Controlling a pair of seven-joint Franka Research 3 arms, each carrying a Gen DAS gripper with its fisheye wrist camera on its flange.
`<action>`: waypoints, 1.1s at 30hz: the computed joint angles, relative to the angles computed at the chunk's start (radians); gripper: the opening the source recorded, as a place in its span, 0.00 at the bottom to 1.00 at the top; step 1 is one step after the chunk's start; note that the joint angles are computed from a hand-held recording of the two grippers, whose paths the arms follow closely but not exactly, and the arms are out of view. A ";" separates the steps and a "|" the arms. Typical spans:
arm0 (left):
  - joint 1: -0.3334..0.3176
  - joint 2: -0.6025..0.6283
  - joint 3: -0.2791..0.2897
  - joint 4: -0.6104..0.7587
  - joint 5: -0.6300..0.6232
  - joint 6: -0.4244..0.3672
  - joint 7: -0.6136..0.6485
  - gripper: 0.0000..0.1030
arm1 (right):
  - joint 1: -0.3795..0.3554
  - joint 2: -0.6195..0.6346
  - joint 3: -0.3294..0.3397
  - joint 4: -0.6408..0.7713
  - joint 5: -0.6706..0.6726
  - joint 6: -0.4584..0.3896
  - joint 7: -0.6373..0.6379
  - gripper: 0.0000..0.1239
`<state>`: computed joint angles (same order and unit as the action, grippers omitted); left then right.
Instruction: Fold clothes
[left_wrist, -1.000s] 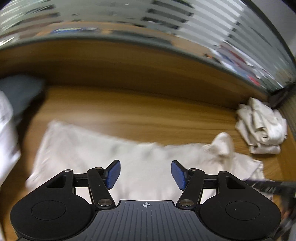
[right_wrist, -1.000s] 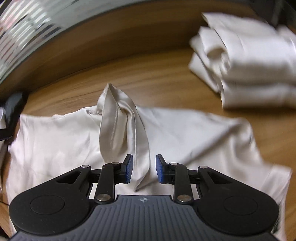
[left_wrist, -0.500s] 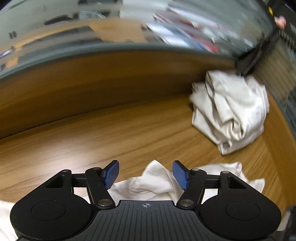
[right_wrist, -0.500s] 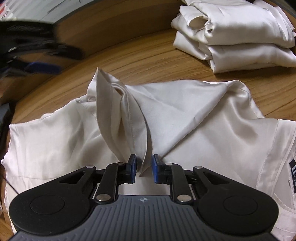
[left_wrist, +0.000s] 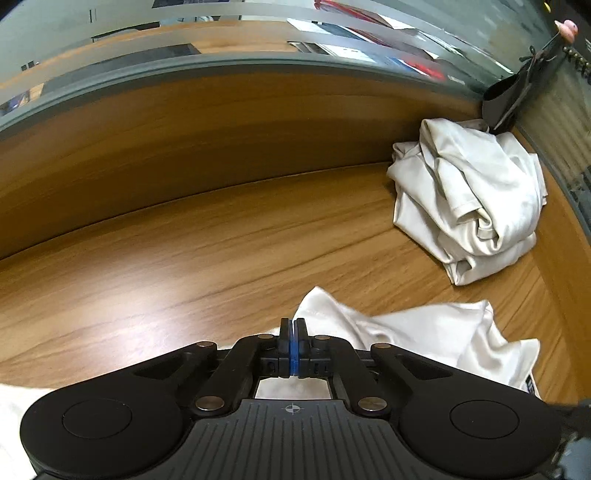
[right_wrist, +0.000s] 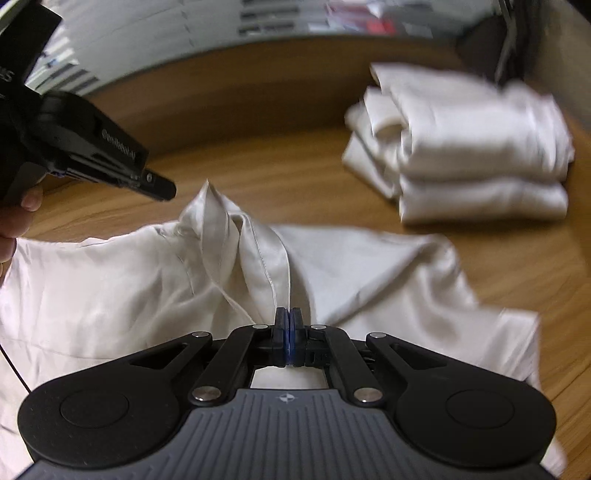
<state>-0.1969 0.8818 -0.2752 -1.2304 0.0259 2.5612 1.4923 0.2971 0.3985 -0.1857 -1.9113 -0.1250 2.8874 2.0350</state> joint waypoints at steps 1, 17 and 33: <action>0.000 -0.007 0.005 -0.009 0.001 -0.004 -0.008 0.02 | 0.019 -0.007 -0.019 -0.004 -0.031 0.003 0.003 0.00; 0.035 -0.063 -0.041 -0.118 -0.062 0.129 -0.076 0.45 | 0.122 -0.062 -0.093 -0.069 -0.706 0.017 -0.019 0.00; 0.015 -0.047 -0.005 -0.103 -0.029 0.024 -0.174 0.47 | -0.052 -0.077 0.033 -0.145 -0.166 0.095 -0.460 0.11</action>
